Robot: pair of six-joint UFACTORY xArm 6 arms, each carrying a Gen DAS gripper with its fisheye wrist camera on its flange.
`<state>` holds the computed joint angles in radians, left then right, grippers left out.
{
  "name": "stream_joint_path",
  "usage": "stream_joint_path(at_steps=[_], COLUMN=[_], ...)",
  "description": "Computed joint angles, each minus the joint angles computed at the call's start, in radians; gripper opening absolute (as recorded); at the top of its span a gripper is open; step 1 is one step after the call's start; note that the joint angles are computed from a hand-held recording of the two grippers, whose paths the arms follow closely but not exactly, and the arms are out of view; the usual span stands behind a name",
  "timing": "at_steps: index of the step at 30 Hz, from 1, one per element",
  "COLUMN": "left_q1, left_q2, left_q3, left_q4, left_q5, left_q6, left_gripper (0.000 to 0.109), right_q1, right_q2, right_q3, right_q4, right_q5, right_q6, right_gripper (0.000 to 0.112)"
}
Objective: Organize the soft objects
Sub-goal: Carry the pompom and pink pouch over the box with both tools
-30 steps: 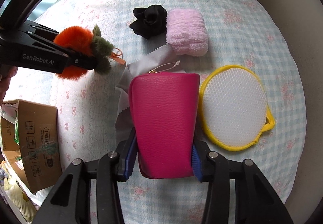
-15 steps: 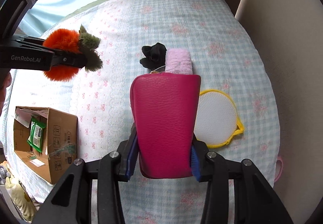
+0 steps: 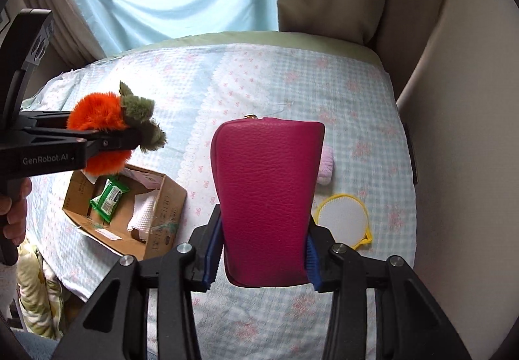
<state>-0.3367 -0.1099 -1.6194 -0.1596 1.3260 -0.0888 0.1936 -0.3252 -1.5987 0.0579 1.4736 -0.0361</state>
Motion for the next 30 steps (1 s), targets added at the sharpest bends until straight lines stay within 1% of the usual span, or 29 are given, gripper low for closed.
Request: stream_joint_path(at_steps=[3,7,10,13,19,22,24,26,28,30], left_q1=[0.03,0.093,0.161,0.244,0.442,0.548,0.6,0.635,0.67,0.681], left_q2=[-0.105,-0.221,-0.301,-0.369,-0.449,-0.442,-0.431,-0.408,-0.377,-0.344], left_q3=[0.084,0.173,0.232,0.291,0.369,0.391,0.403,0.41,0.405,0.402], left_q4=[0.022,0.055,0.062,0.052,0.012,-0.049,-0.087,-0.103,-0.128,-0.126], left_q5=[-0.004,0.021,0.04,0.056,0.086,0.103,0.104,0.107,0.126,0.127], left_q6=[-0.062,-0.117,-0.111,-0.07,0.126,0.24,0.322,0.397,0.472,0.534], left_gripper=[0.033,0.033,0.033,0.033,0.033,0.033,0.033,0.033,0.033,0.033], right_q1=[0.055,0.158,0.226,0.297,0.423,0.484,0.52,0.551,0.566,0.579], right_q2=[0.014,0.028,0.043,0.058,0.094,0.118,0.134,0.158,0.168,0.175], right_q3=[-0.046,-0.069,-0.082,-0.089,-0.102,-0.114,-0.111,-0.115,-0.094,-0.067], right_q4=[0.023,0.03,0.047,0.037,-0.021,-0.061,-0.084,-0.106,-0.096,-0.082], right_q5=[0.011,0.0,-0.01,-0.026,-0.055,-0.062,-0.07,-0.066,-0.083,-0.105], right_q6=[0.001,0.036,0.086,0.158,0.357,0.487,0.563,0.643,0.723,0.793], right_gripper=[0.039,0.039,0.039,0.039,0.039,0.039,0.039,0.039,0.039,0.039])
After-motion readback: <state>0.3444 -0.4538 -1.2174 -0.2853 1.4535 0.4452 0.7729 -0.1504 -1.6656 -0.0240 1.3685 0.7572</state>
